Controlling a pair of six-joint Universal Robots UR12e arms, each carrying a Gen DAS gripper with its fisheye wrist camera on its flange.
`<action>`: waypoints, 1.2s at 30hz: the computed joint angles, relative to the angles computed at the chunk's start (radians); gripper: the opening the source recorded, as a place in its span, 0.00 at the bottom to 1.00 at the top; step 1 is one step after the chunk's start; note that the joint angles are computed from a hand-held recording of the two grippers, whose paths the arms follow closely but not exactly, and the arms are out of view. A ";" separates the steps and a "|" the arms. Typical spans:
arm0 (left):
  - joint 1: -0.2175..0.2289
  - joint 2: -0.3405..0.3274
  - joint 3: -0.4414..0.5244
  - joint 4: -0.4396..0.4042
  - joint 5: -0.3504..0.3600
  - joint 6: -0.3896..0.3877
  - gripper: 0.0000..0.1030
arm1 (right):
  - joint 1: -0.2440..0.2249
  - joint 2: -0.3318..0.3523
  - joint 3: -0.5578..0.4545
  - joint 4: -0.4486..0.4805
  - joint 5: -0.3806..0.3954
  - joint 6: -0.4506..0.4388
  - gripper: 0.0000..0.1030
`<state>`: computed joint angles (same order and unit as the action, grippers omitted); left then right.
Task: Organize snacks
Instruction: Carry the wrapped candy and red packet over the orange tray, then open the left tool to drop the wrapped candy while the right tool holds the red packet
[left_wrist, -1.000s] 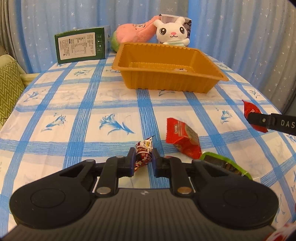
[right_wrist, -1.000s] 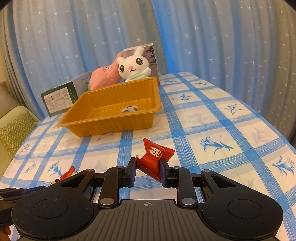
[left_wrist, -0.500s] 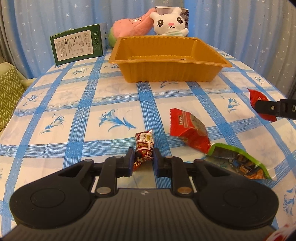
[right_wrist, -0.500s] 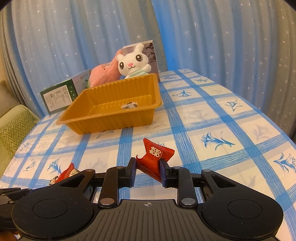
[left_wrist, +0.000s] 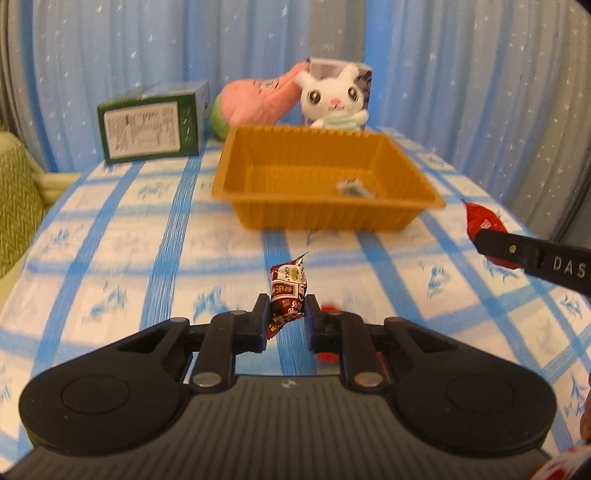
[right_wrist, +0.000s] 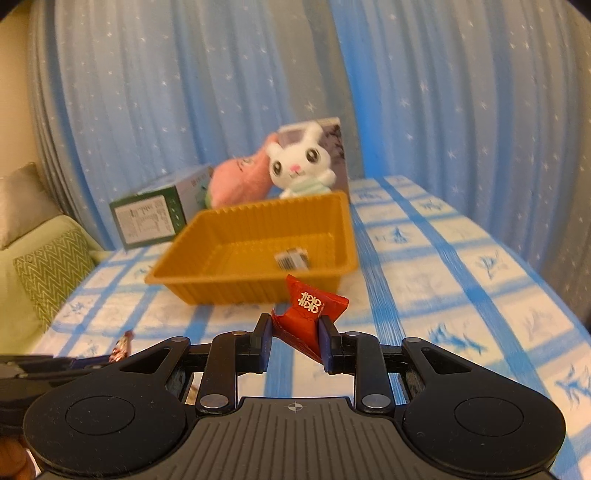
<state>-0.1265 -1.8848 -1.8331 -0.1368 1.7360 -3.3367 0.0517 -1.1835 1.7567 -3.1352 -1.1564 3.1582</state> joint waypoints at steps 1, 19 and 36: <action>0.002 -0.004 0.010 0.002 -0.003 0.009 0.16 | 0.001 0.003 -0.008 -0.002 0.003 -0.003 0.26; 0.051 -0.111 0.178 0.040 -0.073 0.018 0.16 | 0.029 0.129 -0.231 0.060 0.022 0.000 0.26; 0.083 -0.176 0.247 0.008 -0.101 -0.008 0.16 | 0.057 0.221 -0.355 0.164 -0.008 -0.046 0.26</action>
